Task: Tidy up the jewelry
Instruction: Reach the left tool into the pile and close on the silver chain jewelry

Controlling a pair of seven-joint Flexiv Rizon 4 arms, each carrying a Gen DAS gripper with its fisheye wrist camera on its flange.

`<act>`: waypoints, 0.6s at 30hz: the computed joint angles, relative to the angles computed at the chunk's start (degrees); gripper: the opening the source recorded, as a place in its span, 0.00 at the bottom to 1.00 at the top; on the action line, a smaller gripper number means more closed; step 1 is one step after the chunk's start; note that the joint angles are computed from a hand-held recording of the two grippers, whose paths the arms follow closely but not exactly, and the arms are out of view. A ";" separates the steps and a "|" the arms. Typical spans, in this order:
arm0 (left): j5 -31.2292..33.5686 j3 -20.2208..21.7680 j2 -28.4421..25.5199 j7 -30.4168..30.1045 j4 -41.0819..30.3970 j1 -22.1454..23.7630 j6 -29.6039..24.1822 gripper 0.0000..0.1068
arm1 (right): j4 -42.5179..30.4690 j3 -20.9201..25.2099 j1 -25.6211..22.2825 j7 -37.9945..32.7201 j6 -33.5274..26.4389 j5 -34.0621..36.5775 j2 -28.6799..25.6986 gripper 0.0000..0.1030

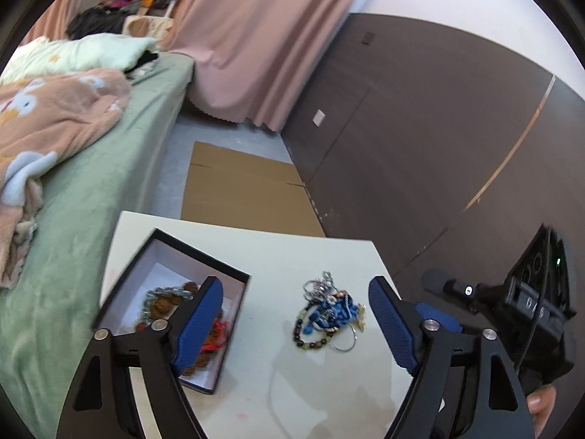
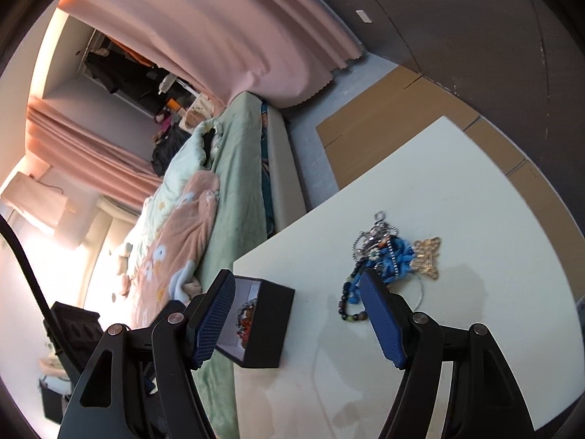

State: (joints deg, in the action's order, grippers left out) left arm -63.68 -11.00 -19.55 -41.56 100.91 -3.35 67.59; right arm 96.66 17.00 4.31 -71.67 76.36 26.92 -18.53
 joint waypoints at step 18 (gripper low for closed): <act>10.10 -1.17 -4.07 -4.20 -2.50 -1.55 -2.80 0.54 | 1.59 -3.97 -0.83 4.86 -6.72 -0.58 1.46 0.69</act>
State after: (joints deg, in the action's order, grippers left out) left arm -53.58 -12.17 -23.62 -45.76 98.42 -4.90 64.79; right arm 98.25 13.03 3.48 -66.81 69.64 26.34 -17.07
